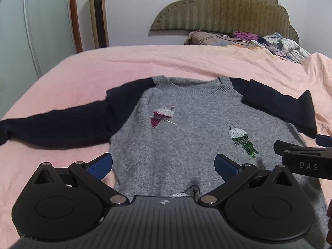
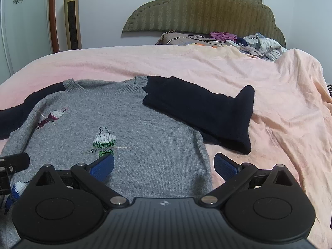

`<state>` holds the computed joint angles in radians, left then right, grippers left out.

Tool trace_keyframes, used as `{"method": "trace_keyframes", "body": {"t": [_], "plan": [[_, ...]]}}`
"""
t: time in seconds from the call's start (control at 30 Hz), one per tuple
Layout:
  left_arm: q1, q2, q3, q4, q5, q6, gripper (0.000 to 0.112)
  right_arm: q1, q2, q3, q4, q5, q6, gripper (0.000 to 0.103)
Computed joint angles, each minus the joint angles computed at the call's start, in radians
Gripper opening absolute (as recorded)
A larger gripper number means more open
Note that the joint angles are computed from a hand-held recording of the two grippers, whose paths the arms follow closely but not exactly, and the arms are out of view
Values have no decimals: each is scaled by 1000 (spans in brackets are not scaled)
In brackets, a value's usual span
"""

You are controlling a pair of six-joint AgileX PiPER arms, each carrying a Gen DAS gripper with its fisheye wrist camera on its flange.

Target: Fold small clothes

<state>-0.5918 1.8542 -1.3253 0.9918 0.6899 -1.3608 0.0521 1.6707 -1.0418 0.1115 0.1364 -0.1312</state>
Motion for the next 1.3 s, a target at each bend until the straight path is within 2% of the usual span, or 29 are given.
{"method": "trace_keyframes", "body": {"t": [0.13, 0.4, 0.6, 0.93, 1.3], "plan": [[-2, -2, 0, 10, 10, -15, 103, 0, 2, 1, -8, -2, 6, 103], [27, -2, -17, -121, -21, 94, 103, 0, 3, 1, -1, 0, -1, 103], [13, 4, -26, -89, 10, 76, 103, -1, 3, 2, 12, -2, -12, 103], [12, -10, -7, -74, -18, 59, 103, -3, 4, 2, 16, -1, -15, 103], [9, -4, -15, -84, -9, 76, 103, -4, 6, 0, 29, -1, -30, 103]]}}
